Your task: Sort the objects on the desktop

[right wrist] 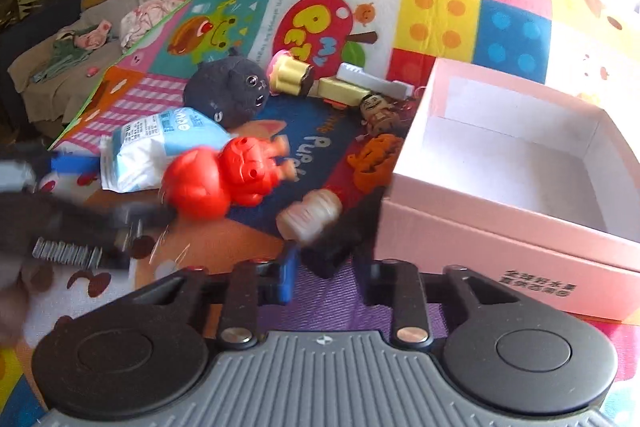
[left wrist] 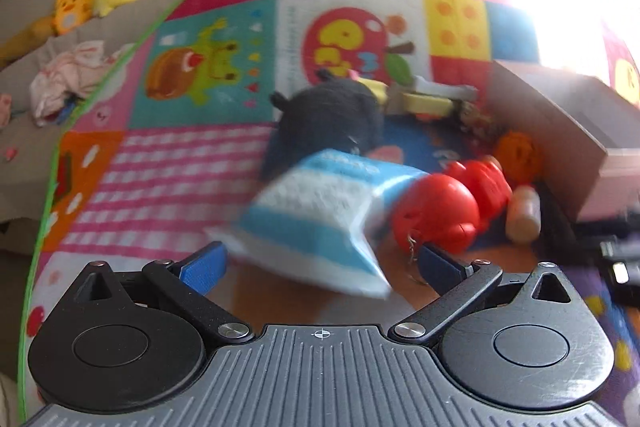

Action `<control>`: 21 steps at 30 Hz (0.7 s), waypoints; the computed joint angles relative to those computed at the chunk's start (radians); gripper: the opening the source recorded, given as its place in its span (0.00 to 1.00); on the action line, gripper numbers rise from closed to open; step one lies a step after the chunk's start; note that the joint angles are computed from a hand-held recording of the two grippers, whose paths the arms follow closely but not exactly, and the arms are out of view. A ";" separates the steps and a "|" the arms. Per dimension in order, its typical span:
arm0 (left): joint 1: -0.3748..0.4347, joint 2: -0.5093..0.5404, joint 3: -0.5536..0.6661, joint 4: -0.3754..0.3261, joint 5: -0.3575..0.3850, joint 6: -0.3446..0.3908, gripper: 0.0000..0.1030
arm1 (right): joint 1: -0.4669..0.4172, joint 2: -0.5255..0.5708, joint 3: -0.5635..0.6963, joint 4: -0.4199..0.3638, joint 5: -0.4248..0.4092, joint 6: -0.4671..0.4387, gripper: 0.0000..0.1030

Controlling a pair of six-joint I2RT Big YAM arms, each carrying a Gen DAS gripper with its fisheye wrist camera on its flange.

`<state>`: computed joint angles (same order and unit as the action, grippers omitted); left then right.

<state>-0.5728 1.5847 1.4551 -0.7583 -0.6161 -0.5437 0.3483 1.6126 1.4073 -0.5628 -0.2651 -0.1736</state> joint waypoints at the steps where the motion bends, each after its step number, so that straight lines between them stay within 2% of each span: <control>1: 0.007 -0.016 -0.014 0.019 0.011 -0.003 1.00 | -0.006 -0.007 -0.002 -0.020 -0.049 -0.024 0.27; 3: 0.011 -0.044 -0.040 0.069 0.022 0.008 1.00 | -0.028 -0.012 0.006 -0.076 -0.164 -0.085 0.27; 4: 0.010 -0.053 -0.052 0.098 0.024 0.015 1.00 | -0.037 -0.028 -0.010 -0.066 -0.180 -0.096 0.27; 7: 0.001 -0.062 -0.070 0.181 0.067 0.052 1.00 | -0.067 -0.069 -0.055 -0.008 -0.137 -0.066 0.35; 10: -0.021 -0.035 -0.052 0.229 0.140 0.130 1.00 | -0.102 -0.066 -0.051 -0.013 -0.083 0.004 0.36; 14: -0.046 0.024 -0.011 0.246 0.180 0.218 1.00 | -0.118 -0.062 -0.056 -0.026 -0.043 0.015 0.36; 17: -0.045 0.053 0.008 0.246 0.193 0.209 0.99 | -0.112 -0.077 -0.071 -0.038 -0.082 -0.005 0.36; 19: -0.033 0.056 0.012 0.236 0.188 0.180 0.95 | -0.097 -0.090 -0.085 -0.035 -0.115 -0.028 0.43; 21: -0.017 0.061 0.020 0.206 0.165 0.138 0.86 | -0.075 -0.101 -0.100 -0.026 -0.137 -0.054 0.60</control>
